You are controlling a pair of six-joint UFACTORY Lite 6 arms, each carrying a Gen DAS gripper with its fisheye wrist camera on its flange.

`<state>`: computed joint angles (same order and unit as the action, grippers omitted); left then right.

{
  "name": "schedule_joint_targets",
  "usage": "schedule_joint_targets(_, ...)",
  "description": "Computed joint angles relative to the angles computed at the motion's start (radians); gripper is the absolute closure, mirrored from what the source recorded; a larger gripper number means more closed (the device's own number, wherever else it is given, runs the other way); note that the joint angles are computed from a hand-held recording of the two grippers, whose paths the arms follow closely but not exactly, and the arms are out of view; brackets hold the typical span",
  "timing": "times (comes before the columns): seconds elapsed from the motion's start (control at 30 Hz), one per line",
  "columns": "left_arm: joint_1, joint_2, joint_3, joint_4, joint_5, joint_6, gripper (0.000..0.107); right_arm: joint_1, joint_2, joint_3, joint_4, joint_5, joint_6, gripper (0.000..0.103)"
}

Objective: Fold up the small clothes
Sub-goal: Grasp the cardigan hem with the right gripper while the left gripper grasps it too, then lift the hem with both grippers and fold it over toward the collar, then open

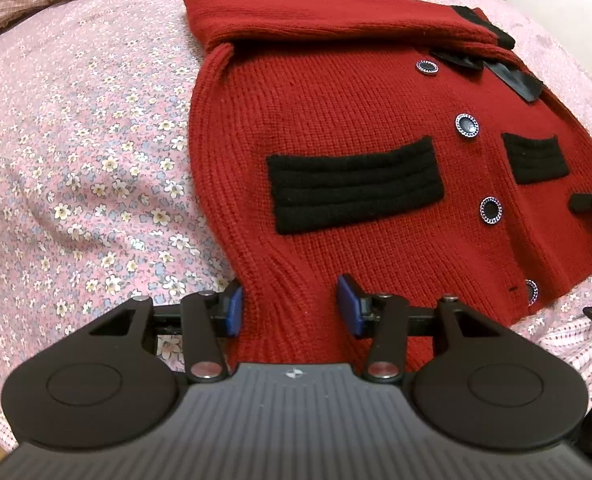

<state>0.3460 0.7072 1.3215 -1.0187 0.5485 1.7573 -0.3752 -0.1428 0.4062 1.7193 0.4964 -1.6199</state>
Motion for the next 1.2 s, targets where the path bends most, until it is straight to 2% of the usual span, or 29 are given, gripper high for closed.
schedule_joint_targets(0.3, -0.009, -0.027, -0.02, 0.049, 0.007, -0.03, 0.051, -0.002, 0.005, -0.002, 0.023, 0.009, -0.024, 0.091)
schedule_joint_targets(0.47, 0.011, 0.007, 0.034, 0.075, 0.054, -0.088, 0.052, -0.015, -0.014, -0.003, 0.003, 0.035, -0.006, 0.091)
schedule_joint_targets(0.63, 0.005, -0.007, 0.014, 0.082, 0.04, -0.044, 0.052, -0.002, -0.038, 0.006, -0.005, 0.037, 0.011, 0.091)
schedule_joint_targets(0.67, 0.005, -0.007, 0.014, 0.081, 0.04, -0.045, 0.053, -0.004, -0.039, 0.007, 0.001, 0.044, 0.016, 0.091)
schedule_joint_targets(0.7, 0.006, -0.001, 0.025, 0.087, 0.054, -0.056, 0.058, -0.012, -0.037, 0.009, 0.004, 0.059, 0.022, 0.091)
schedule_joint_targets(0.8, 0.03, 0.05, 0.118, 0.14, 0.147, -0.155, 0.078, -0.036, -0.027, 0.039, -0.008, 0.103, 0.04, 0.092)
schedule_joint_targets(0.9, 0.061, 0.107, 0.233, 0.183, 0.268, -0.221, 0.086, -0.069, -0.003, 0.094, -0.045, 0.165, 0.075, 0.092)
schedule_joint_targets(1.1, 0.129, 0.257, 0.533, 0.161, 0.581, -0.4, 0.088, -0.091, 0.052, 0.218, -0.054, 0.236, 0.104, 0.092)
schedule_joint_targets(1.2, 0.145, 0.313, 0.645, 0.115, 0.678, -0.471, 0.089, -0.094, 0.096, 0.275, -0.031, 0.265, 0.103, 0.092)
